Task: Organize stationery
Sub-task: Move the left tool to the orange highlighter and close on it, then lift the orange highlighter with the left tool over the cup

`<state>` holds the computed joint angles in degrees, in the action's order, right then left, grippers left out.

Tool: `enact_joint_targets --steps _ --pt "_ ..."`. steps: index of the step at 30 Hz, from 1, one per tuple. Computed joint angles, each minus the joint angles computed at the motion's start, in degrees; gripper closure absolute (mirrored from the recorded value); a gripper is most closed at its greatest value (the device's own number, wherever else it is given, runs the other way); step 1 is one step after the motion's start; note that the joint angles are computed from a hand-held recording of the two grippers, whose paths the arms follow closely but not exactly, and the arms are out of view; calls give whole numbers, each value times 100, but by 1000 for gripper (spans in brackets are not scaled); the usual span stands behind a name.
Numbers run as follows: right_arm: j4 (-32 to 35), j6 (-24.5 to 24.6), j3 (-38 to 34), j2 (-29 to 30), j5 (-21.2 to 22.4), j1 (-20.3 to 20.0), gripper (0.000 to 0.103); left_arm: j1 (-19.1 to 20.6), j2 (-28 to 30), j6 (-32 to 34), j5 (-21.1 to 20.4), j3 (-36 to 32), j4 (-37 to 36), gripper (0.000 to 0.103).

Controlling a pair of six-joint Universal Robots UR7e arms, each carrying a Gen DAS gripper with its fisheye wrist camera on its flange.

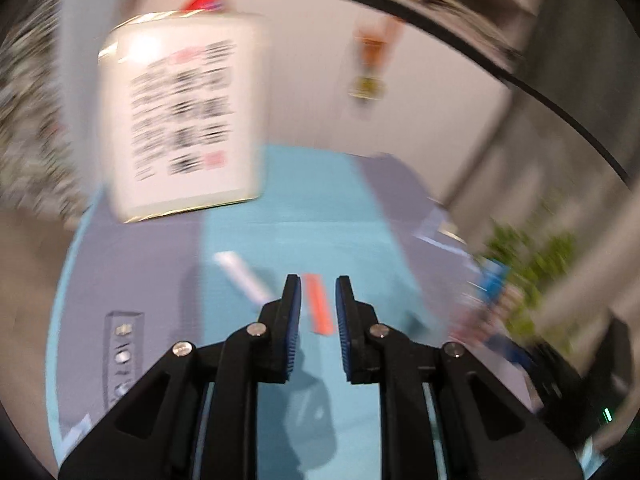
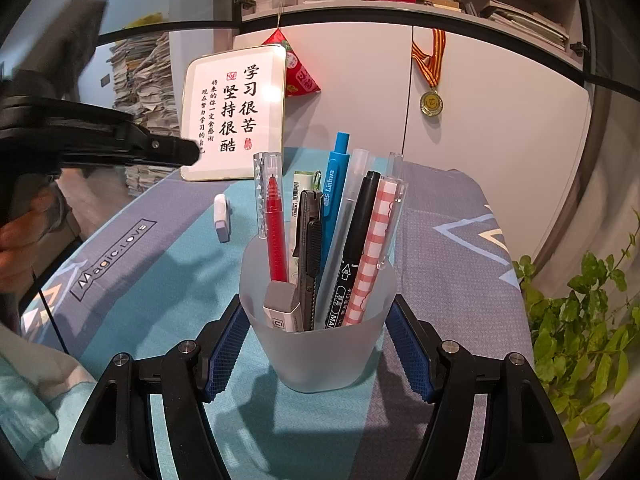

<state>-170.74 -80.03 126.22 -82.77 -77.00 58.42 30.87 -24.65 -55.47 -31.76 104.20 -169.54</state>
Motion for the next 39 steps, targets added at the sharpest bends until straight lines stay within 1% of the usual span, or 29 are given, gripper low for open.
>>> enact_joint_targets --steps 1,2,3,6,7,10,14,16,20,24,29,33,36,37,38,39 --pt "0 0 0 0 0 0 32 60 -53 -312 44 30 206 80" --pt "0 0 0 0 0 0 32 153 -99 -632 26 37 437 76" --pt "0 0 0 0 0 0 32 208 -105 -785 -2 22 544 76" --pt "5 -6 -2 0 2 -1 32 370 -25 -864 -111 -174 836 71" --pt "9 0 -6 1 -4 5 32 422 22 -862 -142 -279 965 66" --pt "9 -4 -5 -2 -11 9 32 546 83 -969 -169 -452 1193 66" --pt "21 0 -17 3 -19 18 32 621 92 -1382 -70 -590 1631 66" --pt "27 2 -25 8 -15 19 32 647 109 -1267 -168 -581 1430 66" --pt "22 5 -23 8 -19 19 32 673 333 -495 -489 -835 1121 66" --pt "32 7 -28 8 -29 25 32 757 556 21 -732 -1159 1048 66" --pt "29 14 -35 16 -49 46 32 897 756 42 -628 -1624 1551 66" --pt "50 18 -42 14 -33 40 32 987 847 115 -761 -1836 1786 66" --pt "50 12 -46 18 -28 36 32 1036 923 62 -806 -1952 1972 71" --pt "50 12 -46 18 -28 36 32 1016 946 130 -693 -1951 1938 87" --pt "54 14 -45 16 -28 36 32 1036 933 203 -779 -1931 1876 92" --pt "53 14 -48 19 -30 38 32 1047 913 242 -858 -1877 1733 92"
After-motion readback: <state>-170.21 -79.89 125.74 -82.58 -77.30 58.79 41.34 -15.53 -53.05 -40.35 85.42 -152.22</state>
